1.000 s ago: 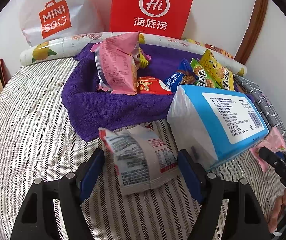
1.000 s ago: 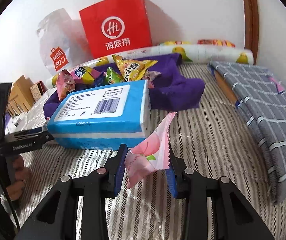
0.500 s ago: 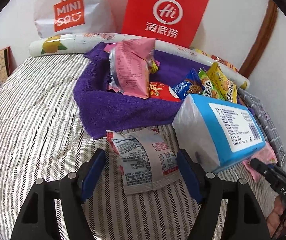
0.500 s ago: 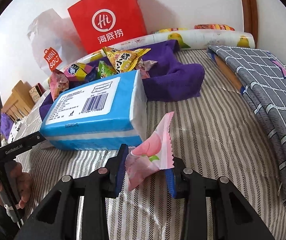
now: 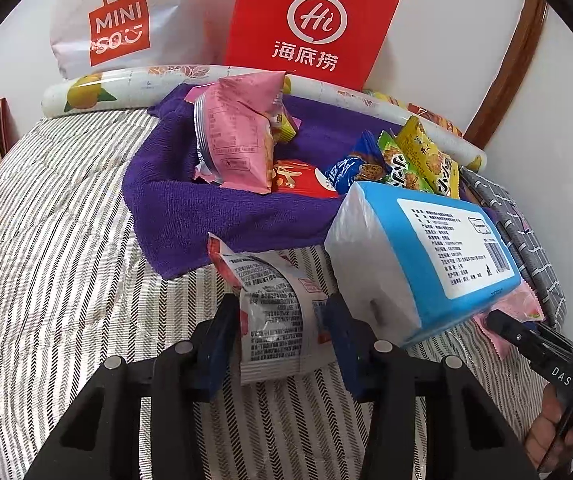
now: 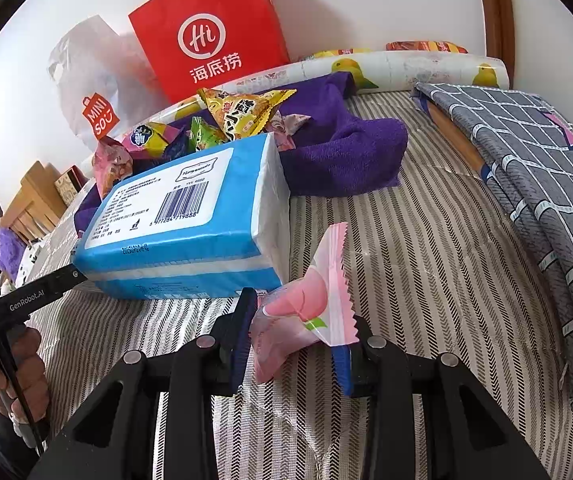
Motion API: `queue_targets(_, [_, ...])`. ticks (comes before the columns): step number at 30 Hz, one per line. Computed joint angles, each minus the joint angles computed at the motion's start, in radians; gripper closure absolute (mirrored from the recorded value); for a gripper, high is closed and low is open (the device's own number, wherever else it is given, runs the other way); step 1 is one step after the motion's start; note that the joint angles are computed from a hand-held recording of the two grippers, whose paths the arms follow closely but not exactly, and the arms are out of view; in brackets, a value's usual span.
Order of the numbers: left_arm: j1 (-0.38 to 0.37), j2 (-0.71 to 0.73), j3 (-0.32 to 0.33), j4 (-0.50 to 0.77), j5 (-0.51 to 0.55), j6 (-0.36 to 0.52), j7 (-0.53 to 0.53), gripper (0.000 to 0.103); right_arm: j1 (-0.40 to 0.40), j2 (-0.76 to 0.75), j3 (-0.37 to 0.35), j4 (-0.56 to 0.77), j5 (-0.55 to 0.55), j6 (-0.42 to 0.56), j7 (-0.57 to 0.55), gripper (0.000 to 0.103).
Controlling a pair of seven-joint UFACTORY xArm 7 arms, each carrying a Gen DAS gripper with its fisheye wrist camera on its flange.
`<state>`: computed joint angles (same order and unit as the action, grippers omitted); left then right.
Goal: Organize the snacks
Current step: 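Grasp the white-and-red packet with the left tool while the right tool holds the pink packet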
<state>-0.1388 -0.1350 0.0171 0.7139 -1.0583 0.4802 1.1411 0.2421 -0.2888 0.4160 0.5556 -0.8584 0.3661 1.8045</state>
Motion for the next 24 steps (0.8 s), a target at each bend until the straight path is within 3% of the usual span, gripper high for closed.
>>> queue_targets(2, [0.001, -0.001, 0.005, 0.001, -0.013, 0.015, 0.012, 0.066, 0.002, 0.002, 0.000, 0.002, 0.001, 0.003, -0.001, 0.068])
queue_targets(13, [0.015, 0.009, 0.005, 0.010, -0.021, 0.037, 0.009, 0.065, -0.006, -0.006, 0.001, -0.007, -0.004, -0.015, 0.014, 0.068])
queue_targets(17, [0.024, 0.011, 0.009, 0.015, -0.035, 0.064, 0.021, 0.071, -0.011, -0.007, 0.003, -0.009, -0.007, -0.028, 0.017, 0.068])
queue_targets(24, [0.028, 0.003, 0.007, 0.010, -0.043, 0.076, 0.032, 0.077, -0.094, -0.049, 0.050, -0.045, -0.116, -0.129, 0.144, 0.069])
